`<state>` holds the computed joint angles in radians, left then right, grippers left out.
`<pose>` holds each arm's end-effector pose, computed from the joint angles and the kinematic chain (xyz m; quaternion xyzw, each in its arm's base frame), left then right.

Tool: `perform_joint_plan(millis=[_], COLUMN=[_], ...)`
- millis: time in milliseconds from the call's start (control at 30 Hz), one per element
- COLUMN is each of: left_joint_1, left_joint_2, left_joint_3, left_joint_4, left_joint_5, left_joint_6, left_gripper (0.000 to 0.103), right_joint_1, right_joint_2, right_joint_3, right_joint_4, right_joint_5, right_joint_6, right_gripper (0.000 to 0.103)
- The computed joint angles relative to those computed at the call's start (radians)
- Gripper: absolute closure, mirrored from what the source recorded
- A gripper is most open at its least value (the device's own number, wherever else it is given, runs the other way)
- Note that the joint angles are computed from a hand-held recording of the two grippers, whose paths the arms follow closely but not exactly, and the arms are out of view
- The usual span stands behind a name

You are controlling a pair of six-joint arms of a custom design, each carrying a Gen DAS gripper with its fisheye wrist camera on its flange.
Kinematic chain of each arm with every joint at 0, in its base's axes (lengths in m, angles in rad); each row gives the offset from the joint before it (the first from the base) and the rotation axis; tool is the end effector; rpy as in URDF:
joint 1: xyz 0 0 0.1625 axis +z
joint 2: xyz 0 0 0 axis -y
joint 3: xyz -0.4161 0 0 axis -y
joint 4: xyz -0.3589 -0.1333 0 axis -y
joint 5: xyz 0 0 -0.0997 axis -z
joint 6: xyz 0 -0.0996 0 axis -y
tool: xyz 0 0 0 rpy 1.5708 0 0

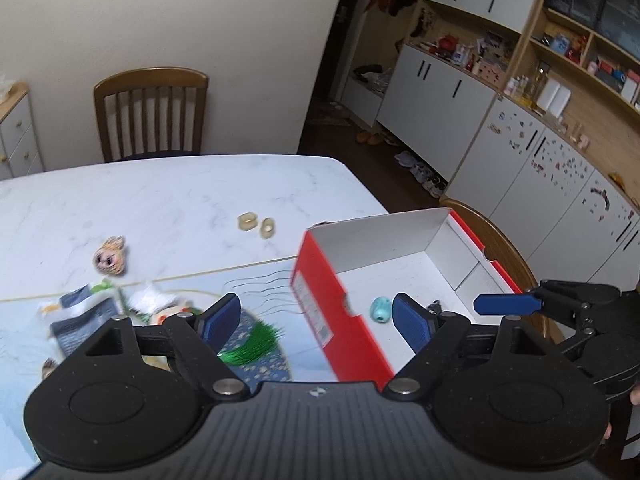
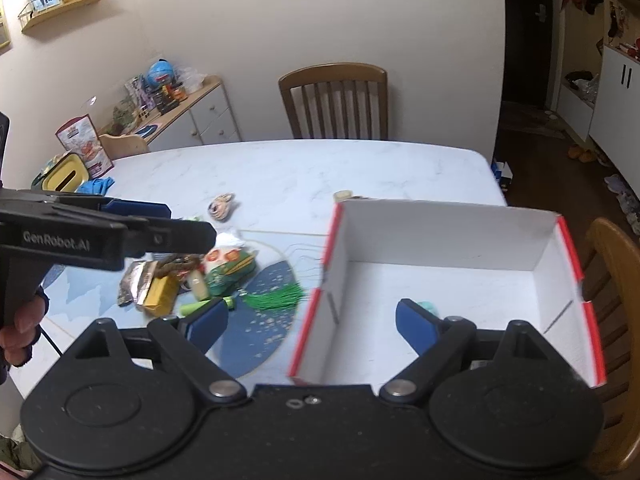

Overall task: Organize objects
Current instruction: 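Withdraw both grippers from the shoebox back toward the pile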

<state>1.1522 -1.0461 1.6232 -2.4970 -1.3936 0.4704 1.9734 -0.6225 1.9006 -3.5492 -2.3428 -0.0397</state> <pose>-0.1209 -0.6428 0.2688 0.4079 0.8922 -0.1707 0.0916 0.2796 -0.4937 0.0712 0.0649 -0.8773 0.3764 0.2905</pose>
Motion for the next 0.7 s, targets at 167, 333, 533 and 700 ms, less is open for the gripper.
perform_joint_plan(millis=[167,333,533,700], left_joint_1=[0.047,0.088,0.152,0.204], left_joint_2=[-0.017,-0.018,-0.003,0.025], left_joint_3=[-0.032,-0.071,-0.139,-0.185], left_joint_4=[0.013,0.008,0.025,0.006], left_joint_5=[-0.023,-0.031,-0.057,-0.043], left_joint_6=[0.034,0.075,0.123,0.144], left_gripper=[0.016,0.0,0.0,0.0], right_joint_1=[0.023,0.043,0.049,0.045], right_joint_2=[0.048,0.097,0.16,0.219], right_joint_3=[-0.057,-0.122,-0.211,-0.294], right_joint_4=[0.04,0.086,0.151,0.208], right_joint_5=[-0.009,-0.028,-0.039,-0.05], right_joint_6=[0.032,0.058,0.102,0.122], right_gripper=[0.013,0.013,0.013,0.013])
